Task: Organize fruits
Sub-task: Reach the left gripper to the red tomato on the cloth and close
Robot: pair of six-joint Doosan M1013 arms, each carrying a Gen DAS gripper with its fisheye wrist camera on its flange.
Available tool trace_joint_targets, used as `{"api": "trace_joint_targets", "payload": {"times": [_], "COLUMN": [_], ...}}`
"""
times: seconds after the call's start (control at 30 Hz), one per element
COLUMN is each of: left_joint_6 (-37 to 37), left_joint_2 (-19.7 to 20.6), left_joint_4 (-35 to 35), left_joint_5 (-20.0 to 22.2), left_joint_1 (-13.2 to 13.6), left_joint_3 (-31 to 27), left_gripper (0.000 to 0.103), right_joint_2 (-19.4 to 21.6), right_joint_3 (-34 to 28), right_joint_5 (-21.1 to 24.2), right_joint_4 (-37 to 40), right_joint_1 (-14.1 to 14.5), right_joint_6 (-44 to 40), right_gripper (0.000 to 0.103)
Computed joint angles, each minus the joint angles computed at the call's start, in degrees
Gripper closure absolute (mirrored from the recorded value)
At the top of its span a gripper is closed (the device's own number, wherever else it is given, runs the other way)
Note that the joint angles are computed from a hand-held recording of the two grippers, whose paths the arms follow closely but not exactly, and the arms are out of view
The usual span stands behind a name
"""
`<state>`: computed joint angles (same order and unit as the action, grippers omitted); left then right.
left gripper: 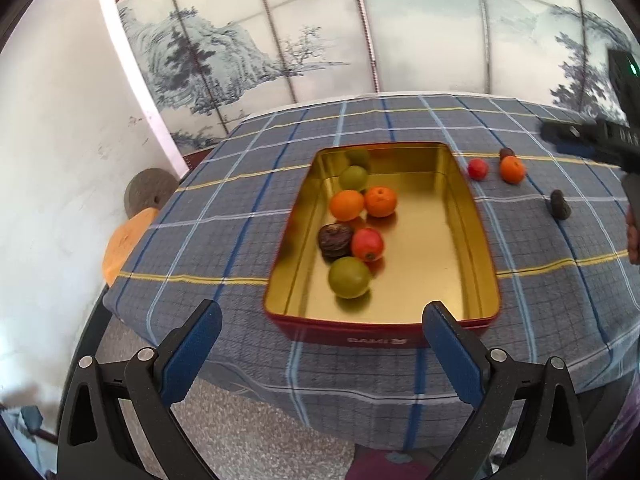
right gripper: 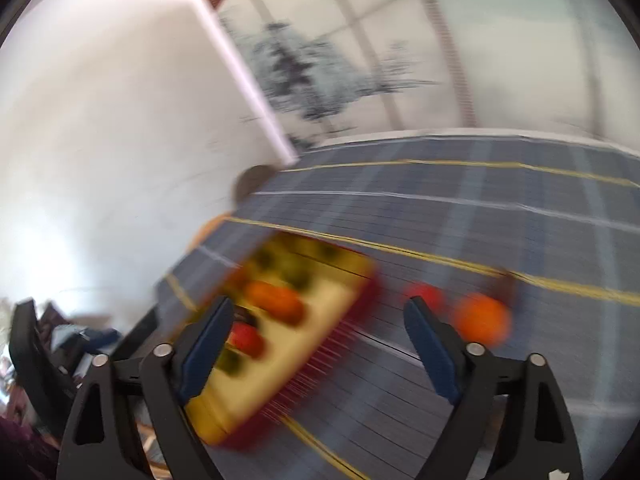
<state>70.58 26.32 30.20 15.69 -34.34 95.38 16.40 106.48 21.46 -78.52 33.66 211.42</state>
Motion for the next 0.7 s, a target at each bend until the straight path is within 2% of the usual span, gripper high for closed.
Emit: {"api": "trace_joint_targets", "payload": {"times": [0.07, 0.1, 0.2, 0.3, 0.37, 0.5, 0.6, 0.7], "left_joint_6": [0.7, 2.0, 11.8, 18.7, 26.9, 48.6, 61.1, 65.5], "left_joint_2": [-0.1, -0.1, 0.1, 0.3, 0.5, 1.6, 3.5, 6.0], "left_joint_4": [0.1, -0.7, -8.5, -13.1, -19.7, -37.4, -47.2, -50.1], "left_joint_5": [0.0, 0.0, 0.2, 0.8, 1.6, 4.5, 10.1, 14.5], "left_joint_1": [-0.5, -0.8, -1.6, -2.5, -3.1, -3.8, -4.3, -4.6], "left_joint_3": [0.0, -0.1, -0.7, -1.3, -2.0, -4.7, -8.9, -13.7], "left_gripper": [0.003, 0.003, 0.003, 0.003, 0.003, 0.003, 0.003, 0.003], "right_joint_2": [-2.1, -2.8, -5.6, -6.7, -6.6, -7.0, -6.2, -5.7], "right_joint_3": [3.2, 4.4, 9.0, 11.3, 11.5, 13.2, 12.7, 12.1], "right_joint_5": [7.1, 8.7, 14.4, 18.6, 23.9, 27.3, 28.8, 29.2], "right_joint_4": [5.9, 6.7, 12.4, 17.0, 22.7, 27.8, 30.4, 31.7], "right_joint_1": [0.6, 0.7, 0.4, 0.4, 0.6, -0.3, -0.9, -1.1], "right_joint_6": [-2.2, -1.5, -0.4, -2.4, -7.1, -10.1, -12.4, -16.0], "right_gripper": [0.012, 0.009, 0.001, 0.000, 0.000, 0.000, 0.000, 0.000]}}
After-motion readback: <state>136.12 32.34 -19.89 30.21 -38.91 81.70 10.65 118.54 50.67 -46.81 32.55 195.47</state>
